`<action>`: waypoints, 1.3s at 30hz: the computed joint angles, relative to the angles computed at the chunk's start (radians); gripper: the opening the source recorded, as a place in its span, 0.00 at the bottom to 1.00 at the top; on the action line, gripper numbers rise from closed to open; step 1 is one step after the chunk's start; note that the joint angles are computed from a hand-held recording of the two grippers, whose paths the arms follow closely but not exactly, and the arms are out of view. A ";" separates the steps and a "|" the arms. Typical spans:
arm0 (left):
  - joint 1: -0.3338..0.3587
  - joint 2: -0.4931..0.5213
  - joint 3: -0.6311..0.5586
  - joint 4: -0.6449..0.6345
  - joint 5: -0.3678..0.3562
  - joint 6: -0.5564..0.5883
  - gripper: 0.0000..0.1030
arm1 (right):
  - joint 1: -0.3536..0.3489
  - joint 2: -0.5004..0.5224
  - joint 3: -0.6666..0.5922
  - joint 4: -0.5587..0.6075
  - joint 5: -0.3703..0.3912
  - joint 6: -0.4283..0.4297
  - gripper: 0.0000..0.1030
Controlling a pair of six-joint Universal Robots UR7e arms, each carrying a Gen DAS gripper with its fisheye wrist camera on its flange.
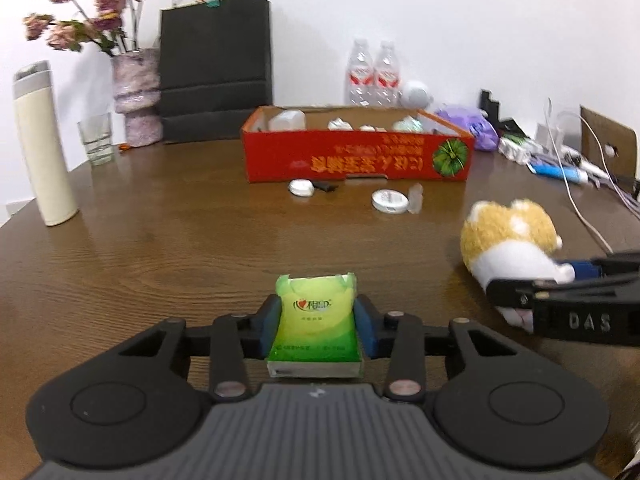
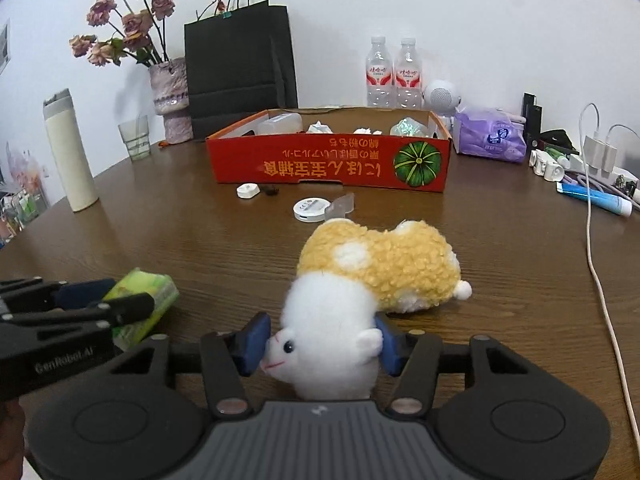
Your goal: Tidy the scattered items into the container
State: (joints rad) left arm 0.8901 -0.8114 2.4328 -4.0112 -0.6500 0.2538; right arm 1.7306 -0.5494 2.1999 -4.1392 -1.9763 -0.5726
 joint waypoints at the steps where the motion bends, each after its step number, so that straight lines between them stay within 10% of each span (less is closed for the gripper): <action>1: -0.009 0.003 0.002 -0.019 0.011 0.002 0.39 | 0.002 -0.003 0.007 -0.005 0.005 0.002 0.52; 14: -0.095 0.014 0.052 -0.144 0.054 0.032 0.39 | 0.045 -0.013 0.096 -0.166 0.044 -0.037 0.44; 18: -0.102 0.012 0.061 -0.168 0.059 0.040 0.39 | 0.069 -0.050 0.121 -0.166 0.049 -0.043 0.37; 20: -0.100 0.014 0.061 -0.164 0.060 0.030 0.39 | 0.080 -0.054 0.121 -0.180 0.049 -0.073 0.11; 23: -0.095 0.012 0.065 -0.144 0.054 0.006 0.39 | 0.063 -0.049 0.103 -0.142 0.049 -0.077 0.11; 27: -0.099 0.011 0.080 -0.158 0.052 0.025 0.39 | 0.047 -0.062 0.100 -0.090 0.019 -0.043 0.17; 30: -0.091 0.007 0.086 -0.164 0.050 0.035 0.39 | 0.022 -0.133 0.169 -0.052 0.052 -0.069 0.56; 39: -0.057 0.007 0.070 -0.109 0.023 0.007 0.40 | 0.024 -0.124 0.334 -0.061 0.067 -0.055 0.60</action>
